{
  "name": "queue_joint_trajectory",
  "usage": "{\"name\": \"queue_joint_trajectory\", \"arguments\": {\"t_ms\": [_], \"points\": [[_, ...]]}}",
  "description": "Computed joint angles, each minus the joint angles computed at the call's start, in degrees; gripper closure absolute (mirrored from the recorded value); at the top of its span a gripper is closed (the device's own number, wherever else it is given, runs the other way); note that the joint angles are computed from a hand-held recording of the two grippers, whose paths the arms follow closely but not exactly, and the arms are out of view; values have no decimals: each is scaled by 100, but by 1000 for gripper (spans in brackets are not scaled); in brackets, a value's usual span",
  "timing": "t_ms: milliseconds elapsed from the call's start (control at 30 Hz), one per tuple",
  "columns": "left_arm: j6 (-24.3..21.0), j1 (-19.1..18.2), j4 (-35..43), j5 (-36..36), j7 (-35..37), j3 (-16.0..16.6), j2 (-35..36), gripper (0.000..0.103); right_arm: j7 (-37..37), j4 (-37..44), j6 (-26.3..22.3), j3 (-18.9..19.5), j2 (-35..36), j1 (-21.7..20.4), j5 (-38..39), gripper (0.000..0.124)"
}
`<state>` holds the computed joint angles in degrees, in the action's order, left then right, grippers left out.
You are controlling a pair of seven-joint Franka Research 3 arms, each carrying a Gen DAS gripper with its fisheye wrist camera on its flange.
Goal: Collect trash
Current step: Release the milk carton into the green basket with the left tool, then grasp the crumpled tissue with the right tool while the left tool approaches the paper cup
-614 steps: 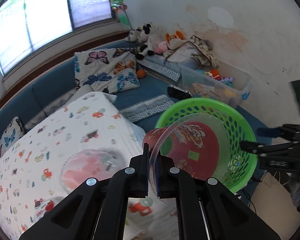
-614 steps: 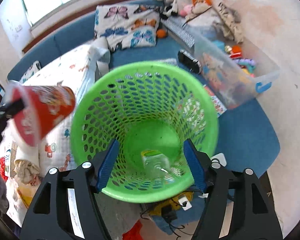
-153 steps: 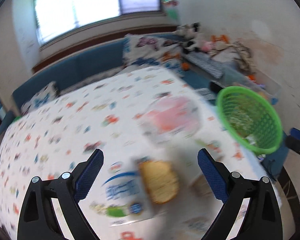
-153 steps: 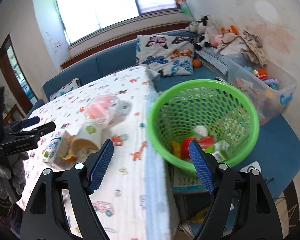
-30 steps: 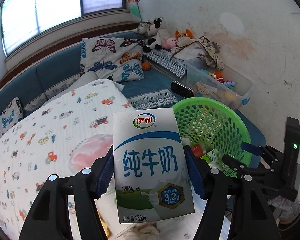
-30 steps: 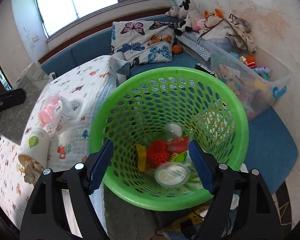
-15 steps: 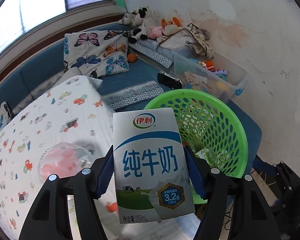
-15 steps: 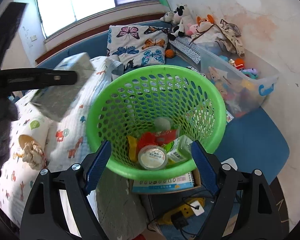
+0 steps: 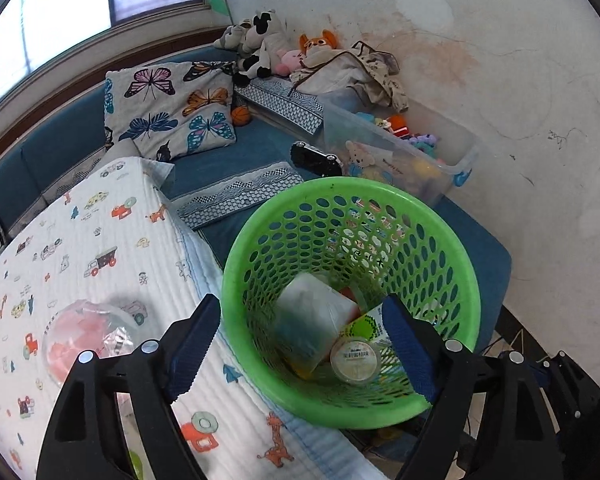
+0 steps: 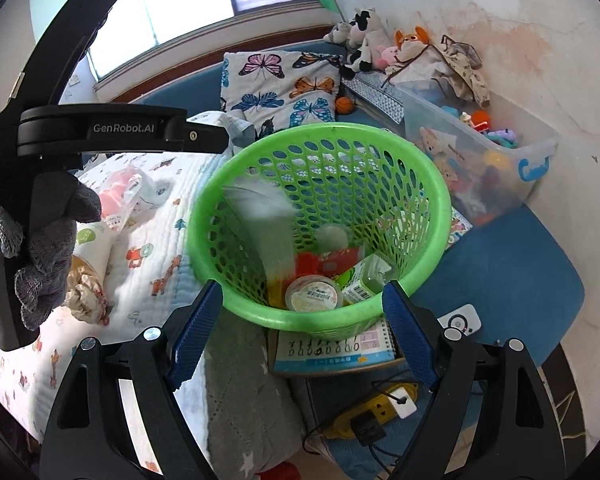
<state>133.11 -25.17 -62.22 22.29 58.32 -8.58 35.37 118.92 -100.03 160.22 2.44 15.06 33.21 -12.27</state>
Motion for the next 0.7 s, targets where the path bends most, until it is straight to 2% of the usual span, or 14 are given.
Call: {"name": "queue_joint_trajectory", "arguments": {"t_ms": [400,700], "points": [[1053,472,-2701,419,-996,-23,-1952,23,-501,-230,360,315,-216,102,268,42],[1323,1020,-4344,773,-1788,-154,-3222,23,-1068,129,383,513,73,378,667,42]]}}
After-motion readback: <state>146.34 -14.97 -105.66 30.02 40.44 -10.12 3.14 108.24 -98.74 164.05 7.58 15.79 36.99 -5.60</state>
